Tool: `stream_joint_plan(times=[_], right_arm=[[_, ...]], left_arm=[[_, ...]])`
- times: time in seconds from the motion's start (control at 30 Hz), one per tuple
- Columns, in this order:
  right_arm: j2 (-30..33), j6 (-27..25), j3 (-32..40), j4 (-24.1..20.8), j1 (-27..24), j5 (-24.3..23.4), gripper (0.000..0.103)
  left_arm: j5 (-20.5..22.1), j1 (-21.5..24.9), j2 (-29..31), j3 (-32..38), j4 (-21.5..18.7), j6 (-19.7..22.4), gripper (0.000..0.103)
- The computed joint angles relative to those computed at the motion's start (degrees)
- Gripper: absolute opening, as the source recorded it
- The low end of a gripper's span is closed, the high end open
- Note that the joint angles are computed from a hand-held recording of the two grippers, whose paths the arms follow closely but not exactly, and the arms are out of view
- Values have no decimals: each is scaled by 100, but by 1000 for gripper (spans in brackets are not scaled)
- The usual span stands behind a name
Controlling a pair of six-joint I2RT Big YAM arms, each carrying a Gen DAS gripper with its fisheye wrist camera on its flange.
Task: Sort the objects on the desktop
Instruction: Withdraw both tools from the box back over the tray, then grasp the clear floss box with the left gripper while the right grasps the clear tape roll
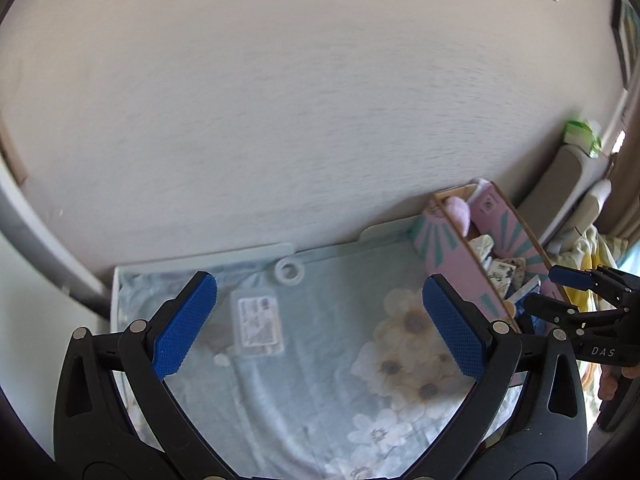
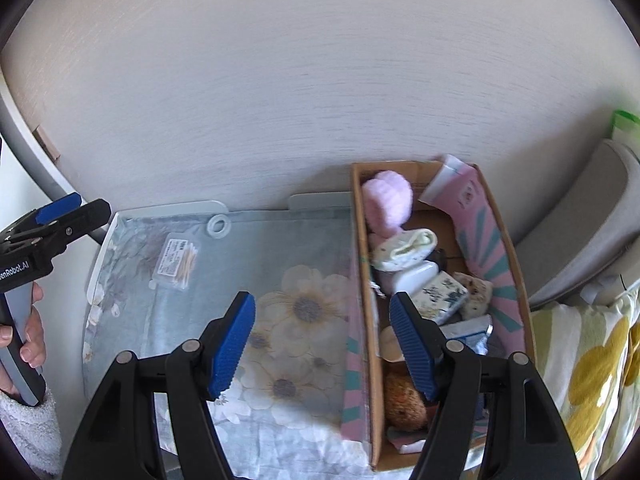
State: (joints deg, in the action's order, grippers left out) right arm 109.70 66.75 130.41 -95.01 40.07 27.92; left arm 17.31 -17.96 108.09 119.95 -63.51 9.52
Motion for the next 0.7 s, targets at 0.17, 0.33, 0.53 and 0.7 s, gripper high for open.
stream_joint_plan(times=[0.17, 0.33, 0.53, 0.7], right_arm=[[415, -295, 628, -48, -19, -128, 66], [652, -652, 828, 314, -122, -455, 66], [1312, -1215, 1452, 647, -418, -946, 66], [2187, -1536, 2172, 900, -650, -1196, 65]], left_arm=[[-153, 233, -132, -318, 216, 9, 103], [-159, 346, -154, -669, 365, 149, 103], [-297, 303, -117, -1322, 942, 265, 103], [-487, 272, 281, -1531, 1466, -83, 102]])
